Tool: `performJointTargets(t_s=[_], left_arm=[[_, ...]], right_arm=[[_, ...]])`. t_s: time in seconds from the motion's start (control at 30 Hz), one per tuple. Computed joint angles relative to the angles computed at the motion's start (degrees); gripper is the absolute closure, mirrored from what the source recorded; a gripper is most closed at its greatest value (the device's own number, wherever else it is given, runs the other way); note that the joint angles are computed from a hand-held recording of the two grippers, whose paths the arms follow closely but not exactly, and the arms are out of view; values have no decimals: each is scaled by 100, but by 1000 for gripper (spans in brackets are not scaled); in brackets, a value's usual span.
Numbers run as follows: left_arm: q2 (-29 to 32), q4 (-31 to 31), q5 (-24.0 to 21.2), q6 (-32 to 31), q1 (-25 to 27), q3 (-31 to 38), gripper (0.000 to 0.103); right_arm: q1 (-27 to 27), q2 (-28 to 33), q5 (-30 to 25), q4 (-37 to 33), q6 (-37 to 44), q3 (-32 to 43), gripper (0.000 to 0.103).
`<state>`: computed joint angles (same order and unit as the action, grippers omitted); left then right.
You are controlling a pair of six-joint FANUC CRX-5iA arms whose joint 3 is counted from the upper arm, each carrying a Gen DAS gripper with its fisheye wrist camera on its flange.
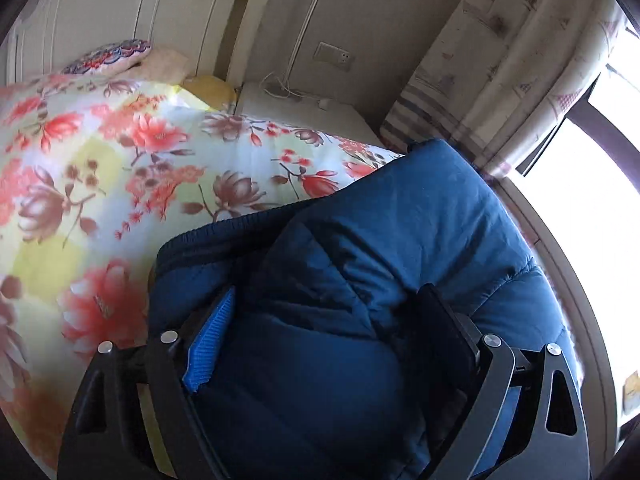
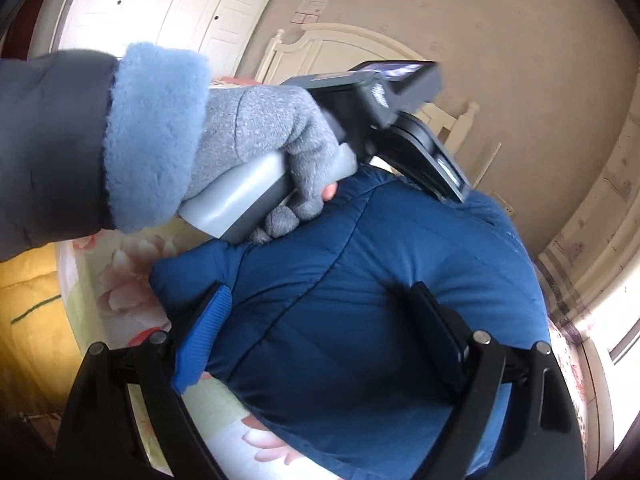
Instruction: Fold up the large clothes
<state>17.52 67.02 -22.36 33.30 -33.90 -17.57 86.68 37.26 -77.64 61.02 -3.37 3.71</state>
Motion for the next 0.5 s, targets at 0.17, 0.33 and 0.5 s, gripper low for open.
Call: performJointTargets(t_s=[0.17,0.33,0.5], left_arm=[[-145,-156,333,116,-122,-132,11],[-281,205,669,-133,-294,-313,11],[-273,923,811,-701,-426,-433,11]], right_arm=[[79,-1362,991,408,-444,-1361,27],[-446,-2894,729,1325,-2302,-2849,47],[-1975,-3301,2254,1040,-1605,-2896,53]])
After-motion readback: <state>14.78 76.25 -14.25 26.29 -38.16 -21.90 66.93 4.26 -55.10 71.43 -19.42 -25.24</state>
